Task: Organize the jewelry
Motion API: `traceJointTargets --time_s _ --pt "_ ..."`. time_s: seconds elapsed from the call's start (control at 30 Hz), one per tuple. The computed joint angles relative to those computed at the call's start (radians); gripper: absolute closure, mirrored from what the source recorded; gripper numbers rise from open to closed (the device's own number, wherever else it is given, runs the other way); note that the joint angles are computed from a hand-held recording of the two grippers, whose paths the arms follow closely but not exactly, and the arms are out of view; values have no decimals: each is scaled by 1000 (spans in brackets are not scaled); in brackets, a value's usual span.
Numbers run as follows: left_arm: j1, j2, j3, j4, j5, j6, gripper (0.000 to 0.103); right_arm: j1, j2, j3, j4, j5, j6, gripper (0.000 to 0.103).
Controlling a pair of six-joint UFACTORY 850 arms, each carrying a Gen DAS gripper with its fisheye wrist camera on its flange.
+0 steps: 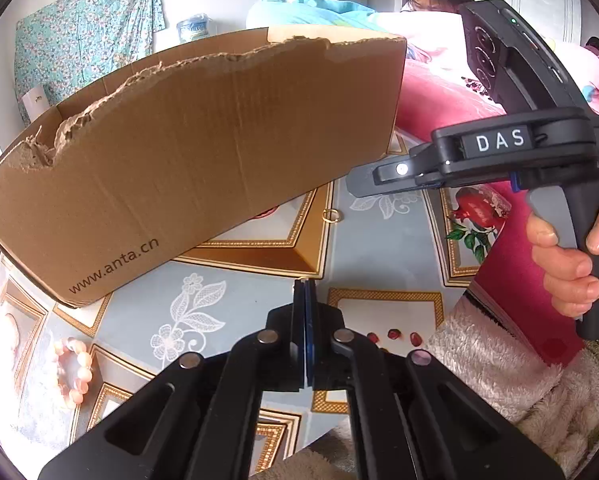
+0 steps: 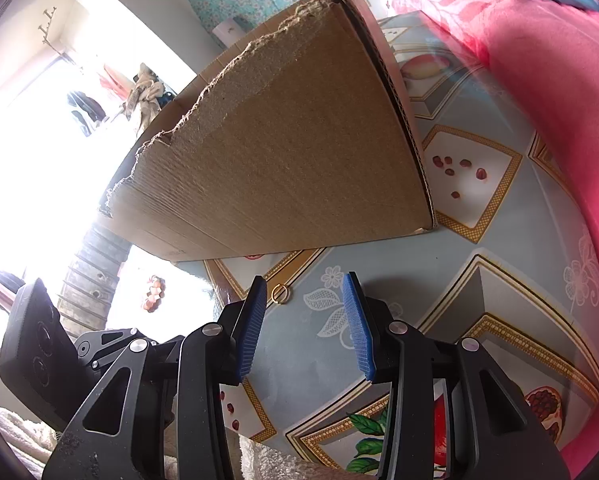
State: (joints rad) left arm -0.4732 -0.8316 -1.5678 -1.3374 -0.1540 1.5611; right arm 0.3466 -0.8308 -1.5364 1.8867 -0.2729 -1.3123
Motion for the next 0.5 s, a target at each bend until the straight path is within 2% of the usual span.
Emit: traceJointTargets --time_s 0.17,0.2,0.3,0.33,0.43,0.5 --pt "0 0 -3 54 -3 -56 102 2 0 0 13 1 -10 65" --pt "-1 1 -3 79 1 -81 98 3 -2 -2 16 1 -12 65" --pt "-3 -4 -16 186 11 -195 76 2 -2 2 45 -6 -41 65" --pt "-3 -7 -22 191 10 -204 73 1 -3 4 53 -9 -49 65" --pt "-3 -11 -27 174 4 -207 73 0 -2 8 66 -14 -65 65" --pt "-5 -15 -34 222 6 -282 73 -2 0 13 71 -16 -72 65"
